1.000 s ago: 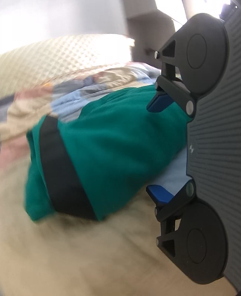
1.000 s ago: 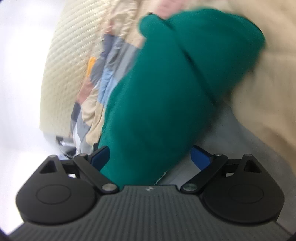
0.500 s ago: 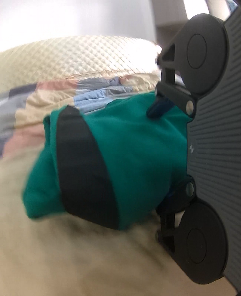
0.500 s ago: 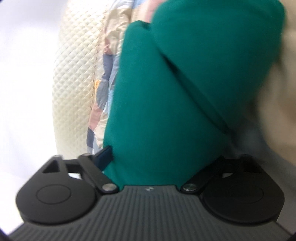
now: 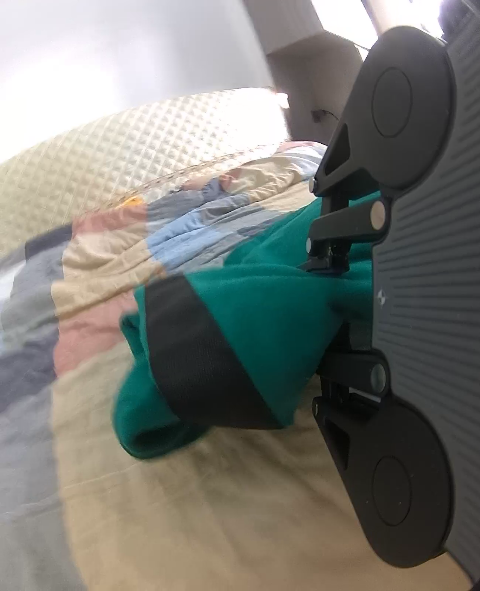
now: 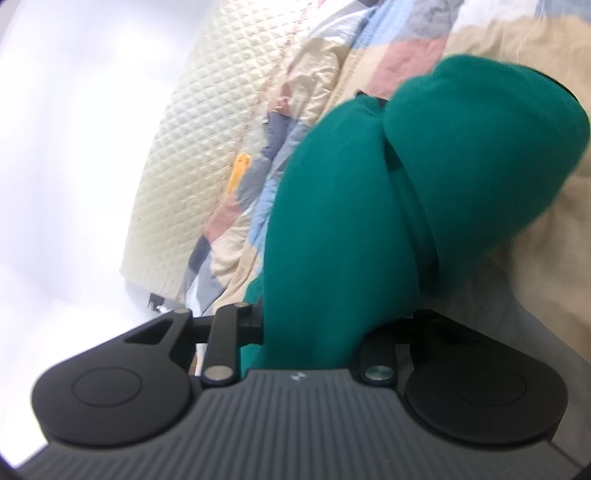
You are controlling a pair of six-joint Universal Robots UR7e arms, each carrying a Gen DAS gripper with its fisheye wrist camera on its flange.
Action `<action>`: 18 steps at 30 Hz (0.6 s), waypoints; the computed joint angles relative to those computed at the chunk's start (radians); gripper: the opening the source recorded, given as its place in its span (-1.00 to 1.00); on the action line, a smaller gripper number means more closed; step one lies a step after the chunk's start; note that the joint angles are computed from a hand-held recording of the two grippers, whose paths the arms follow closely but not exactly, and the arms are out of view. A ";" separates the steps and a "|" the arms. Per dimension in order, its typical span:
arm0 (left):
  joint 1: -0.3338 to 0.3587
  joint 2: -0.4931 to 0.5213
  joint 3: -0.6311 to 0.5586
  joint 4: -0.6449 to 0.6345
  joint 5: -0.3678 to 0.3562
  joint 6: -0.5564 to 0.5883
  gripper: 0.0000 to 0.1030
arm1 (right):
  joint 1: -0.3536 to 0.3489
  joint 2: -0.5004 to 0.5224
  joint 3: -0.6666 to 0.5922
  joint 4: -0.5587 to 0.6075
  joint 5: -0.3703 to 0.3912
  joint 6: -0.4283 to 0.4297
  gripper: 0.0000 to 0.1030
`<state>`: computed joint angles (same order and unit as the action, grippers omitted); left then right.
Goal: Fold large clothes
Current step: 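Grasp the hoodie end with the left gripper while the right gripper grasps beside it, then fold the gripped hoodie end over with both grippers and release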
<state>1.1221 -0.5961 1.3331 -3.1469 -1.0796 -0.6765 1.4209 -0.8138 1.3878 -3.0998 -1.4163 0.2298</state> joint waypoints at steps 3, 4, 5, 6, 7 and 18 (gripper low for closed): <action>-0.042 -0.060 0.065 0.015 0.039 0.005 -0.57 | 0.011 -0.066 0.070 -0.004 0.001 -0.011 -0.34; -0.052 -0.082 0.097 0.009 0.040 -0.013 -0.56 | 0.020 -0.089 0.090 0.005 -0.015 -0.028 -0.34; -0.060 -0.101 0.124 0.006 0.043 -0.031 -0.56 | 0.025 -0.113 0.111 0.010 -0.023 -0.043 -0.34; -0.072 -0.119 0.152 0.004 0.052 -0.039 -0.56 | 0.031 -0.136 0.134 0.012 -0.029 -0.056 -0.35; -0.081 -0.130 0.170 -0.002 0.060 -0.038 -0.56 | 0.029 -0.162 0.157 0.016 -0.031 -0.068 -0.35; -0.064 -0.098 0.130 -0.030 -0.016 0.004 -0.08 | 0.036 -0.142 0.092 0.046 -0.062 -0.106 -0.36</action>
<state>1.0577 -0.6938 1.4632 -3.1774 -1.0960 -0.6720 1.4568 -0.9558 1.4799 -3.0533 -1.4780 0.1242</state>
